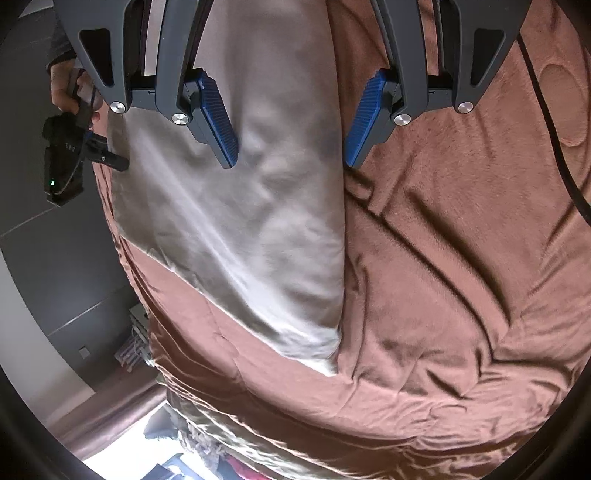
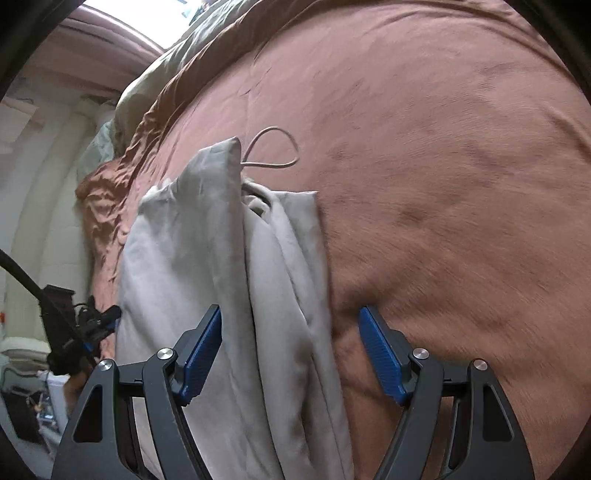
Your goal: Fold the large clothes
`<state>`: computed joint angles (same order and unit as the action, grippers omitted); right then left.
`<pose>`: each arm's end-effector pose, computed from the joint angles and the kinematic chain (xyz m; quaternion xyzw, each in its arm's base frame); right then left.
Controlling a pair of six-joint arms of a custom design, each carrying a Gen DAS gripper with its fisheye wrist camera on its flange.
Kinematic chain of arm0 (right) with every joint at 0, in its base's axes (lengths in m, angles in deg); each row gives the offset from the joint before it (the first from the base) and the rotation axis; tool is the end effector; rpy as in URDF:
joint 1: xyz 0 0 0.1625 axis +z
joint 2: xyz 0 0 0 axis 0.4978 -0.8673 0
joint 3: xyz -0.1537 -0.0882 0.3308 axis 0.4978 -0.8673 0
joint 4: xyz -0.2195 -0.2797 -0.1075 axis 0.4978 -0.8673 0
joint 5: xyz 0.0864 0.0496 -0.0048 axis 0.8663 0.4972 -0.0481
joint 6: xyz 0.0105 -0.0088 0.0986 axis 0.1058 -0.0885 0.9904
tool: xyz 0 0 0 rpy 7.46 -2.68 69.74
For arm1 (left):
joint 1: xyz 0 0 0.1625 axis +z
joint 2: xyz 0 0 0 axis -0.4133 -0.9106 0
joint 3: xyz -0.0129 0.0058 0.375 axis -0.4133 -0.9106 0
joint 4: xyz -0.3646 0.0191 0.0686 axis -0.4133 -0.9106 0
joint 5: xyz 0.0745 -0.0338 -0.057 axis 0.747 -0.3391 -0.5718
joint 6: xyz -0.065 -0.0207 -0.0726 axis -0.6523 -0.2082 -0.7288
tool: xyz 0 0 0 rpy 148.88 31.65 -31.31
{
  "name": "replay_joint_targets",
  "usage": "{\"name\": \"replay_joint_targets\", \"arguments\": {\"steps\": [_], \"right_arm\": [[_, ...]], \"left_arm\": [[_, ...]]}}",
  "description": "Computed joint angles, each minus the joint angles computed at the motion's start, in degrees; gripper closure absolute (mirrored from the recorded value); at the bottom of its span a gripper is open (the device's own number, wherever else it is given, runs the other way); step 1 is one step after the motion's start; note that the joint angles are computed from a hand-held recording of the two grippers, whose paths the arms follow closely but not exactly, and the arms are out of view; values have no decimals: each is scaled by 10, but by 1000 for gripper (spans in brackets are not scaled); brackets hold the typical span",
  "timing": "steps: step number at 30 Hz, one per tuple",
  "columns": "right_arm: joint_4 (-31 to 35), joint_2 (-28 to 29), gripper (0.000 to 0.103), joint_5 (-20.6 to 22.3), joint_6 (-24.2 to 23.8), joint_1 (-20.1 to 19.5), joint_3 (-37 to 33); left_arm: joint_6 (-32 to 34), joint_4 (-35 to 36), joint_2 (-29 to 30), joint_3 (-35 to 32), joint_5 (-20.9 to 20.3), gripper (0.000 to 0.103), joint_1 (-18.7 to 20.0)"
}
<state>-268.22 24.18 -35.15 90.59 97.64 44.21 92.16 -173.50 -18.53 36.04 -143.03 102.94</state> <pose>0.3396 -0.2997 0.0026 -0.0746 -0.9503 0.2957 0.0620 0.0764 -0.3782 0.4080 0.1664 0.9780 -0.0964 0.0814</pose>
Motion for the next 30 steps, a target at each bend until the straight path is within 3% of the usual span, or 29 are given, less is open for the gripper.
{"name": "replay_joint_targets", "arguments": {"steps": [5,8,10,11,13,16,18,21,25,30], "right_arm": [[-87,18,32,99,-57,-60,4],[-105,28,42,125,-72,-81,0],[-112,34,63,136,-76,-86,-1],[-107,37,66,133,-73,-85,-5],[-97,37,82,114,-75,-76,-11],[-68,34,89,66,-70,-39,-30],[-47,33,91,37,-56,-10,-44],[-8,34,92,-7,-35,37,-68],[25,33,93,-57,-9,96,-89],[35,30,93,-109,27,158,-84]], "left_arm": [[11,-25,-2,11,-4,48,5],[9,-36,-3,18,-1,51,4],[7,-42,-2,22,0,55,2],[6,-45,-2,24,0,59,0],[9,-46,-1,25,3,65,-2],[2,-48,-5,26,-2,77,-4],[-4,-47,-15,27,-6,86,-9],[-12,-36,-40,28,-11,91,-27],[-29,-13,-75,21,-29,93,-50],[-64,33,-131,10,-36,93,-108]]}}
